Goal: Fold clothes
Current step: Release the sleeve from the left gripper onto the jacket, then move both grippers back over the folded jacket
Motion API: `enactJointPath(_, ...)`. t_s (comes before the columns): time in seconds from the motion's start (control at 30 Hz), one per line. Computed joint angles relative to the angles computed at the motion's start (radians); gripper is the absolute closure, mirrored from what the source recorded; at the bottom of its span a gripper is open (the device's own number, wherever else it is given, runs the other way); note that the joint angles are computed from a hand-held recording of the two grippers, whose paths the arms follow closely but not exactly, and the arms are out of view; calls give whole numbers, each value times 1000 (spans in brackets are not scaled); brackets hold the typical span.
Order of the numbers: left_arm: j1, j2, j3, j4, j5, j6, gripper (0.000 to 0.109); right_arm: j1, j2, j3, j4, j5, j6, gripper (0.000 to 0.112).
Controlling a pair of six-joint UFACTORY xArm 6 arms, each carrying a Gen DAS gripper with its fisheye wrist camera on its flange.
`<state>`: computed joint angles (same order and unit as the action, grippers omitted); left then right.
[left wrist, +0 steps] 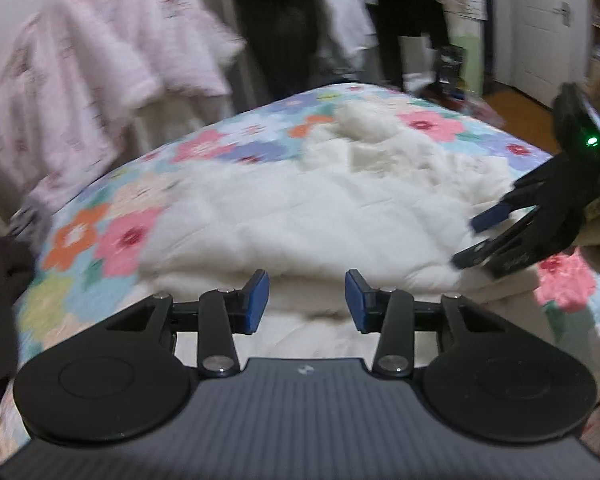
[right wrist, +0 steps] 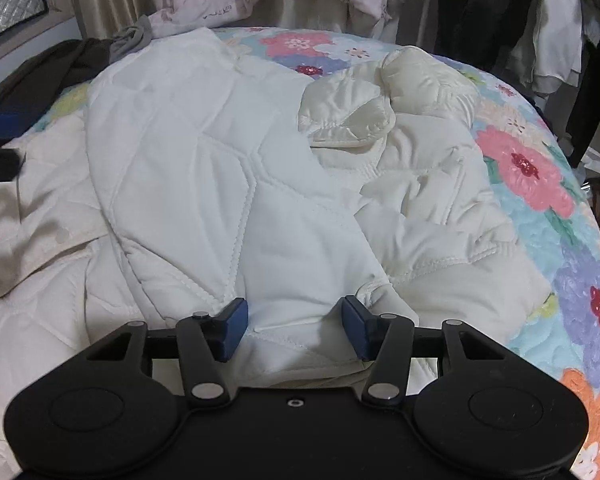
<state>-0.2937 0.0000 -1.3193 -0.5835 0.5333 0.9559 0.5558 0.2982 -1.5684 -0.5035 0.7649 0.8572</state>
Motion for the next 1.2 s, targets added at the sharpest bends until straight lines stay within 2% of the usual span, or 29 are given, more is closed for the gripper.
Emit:
enactJointPath(0.07, 37, -44, 51, 24, -21, -64, 67, 7, 1, 7, -51, -10, 31, 55)
enactJointPath(0.23, 173, -186, 193, 65, -33, -131, 67, 86, -33, -23, -237, 65, 119, 55)
enactJointPath(0.33, 288, -275, 260, 104, 0, -148, 60, 116, -101, 26, -270, -48, 156, 55)
enactJointPath(0.37, 330, -298, 271, 120, 20, -148, 60, 124, -119, 41, -254, -101, 142, 55)
enactJointPath(0.43, 409, -330, 280, 152, 56, -124, 60, 145, -133, 33, -153, -150, 49, 54)
enactJointPath(0.53, 537, -352, 245, 169, 131, -23, 60, 166, -130, -15, 88, -178, -110, 54)
enactJointPath(0.67, 687, -308, 93, 213, 212, 131, 60, 192, -90, -159, 364, -85, -297, 54)
enactJointPath(0.73, 749, -246, -42, 287, 260, 130, 60, 204, -73, -215, 492, -54, -336, 53)
enactJointPath(0.83, 832, -129, -283, 305, 362, 197, 59, 221, -37, -282, 749, -41, -414, 51)
enactJointPath(0.9, 869, -50, -433, 261, 453, 192, 59, 240, 22, -357, 790, -6, -428, 49)
enactJointPath(0.97, 910, 26, -566, 166, 599, 175, 59, 263, 97, -436, 735, 30, -390, 48)
enactJointPath(1.0, 925, 37, -579, 114, 656, 172, 59, 277, 142, -484, 684, 55, -370, 48)
enactJointPath(1.07, 928, -5, -482, 31, 694, 197, 59, 306, 255, -612, 556, 150, -331, 48)
enactJointPath(1.1, 917, -48, -389, -8, 686, 222, 59, 319, 313, -677, 508, 197, -309, 48)
enactJointPath(1.2, 869, -164, -126, -96, 646, 263, 59, 336, 459, -835, 478, 293, -311, 48)
